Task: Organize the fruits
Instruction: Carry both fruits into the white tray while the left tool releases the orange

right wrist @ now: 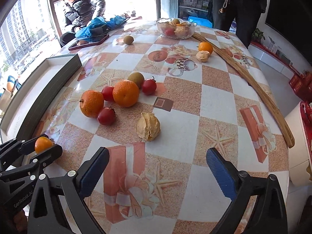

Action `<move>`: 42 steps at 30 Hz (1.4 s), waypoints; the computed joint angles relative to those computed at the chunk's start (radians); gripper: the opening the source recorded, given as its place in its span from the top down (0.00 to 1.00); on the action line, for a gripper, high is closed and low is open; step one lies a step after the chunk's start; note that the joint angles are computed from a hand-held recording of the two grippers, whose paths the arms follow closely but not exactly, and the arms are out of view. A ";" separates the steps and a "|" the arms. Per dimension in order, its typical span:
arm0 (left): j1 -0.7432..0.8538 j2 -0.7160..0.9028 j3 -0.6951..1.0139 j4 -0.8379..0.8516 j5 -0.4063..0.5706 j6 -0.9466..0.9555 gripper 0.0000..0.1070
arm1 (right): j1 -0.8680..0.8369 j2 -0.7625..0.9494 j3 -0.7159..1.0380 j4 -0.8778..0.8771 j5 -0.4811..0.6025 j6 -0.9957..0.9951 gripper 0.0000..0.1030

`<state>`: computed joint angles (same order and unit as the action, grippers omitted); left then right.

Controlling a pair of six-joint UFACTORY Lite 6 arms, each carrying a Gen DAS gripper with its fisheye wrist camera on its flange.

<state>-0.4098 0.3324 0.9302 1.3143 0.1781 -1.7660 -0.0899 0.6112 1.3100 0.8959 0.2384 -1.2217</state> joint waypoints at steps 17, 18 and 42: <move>0.057 -0.090 -0.020 -0.386 -0.070 0.419 0.59 | 0.009 0.098 0.230 -0.299 0.220 0.393 0.74; 0.068 -0.111 -0.026 -0.486 -0.076 0.524 0.59 | 0.007 0.090 0.230 -0.298 0.235 0.393 0.74; 0.653 -0.160 -0.135 -0.946 -0.029 1.201 0.59 | 0.515 0.279 0.620 -0.313 0.467 0.641 0.74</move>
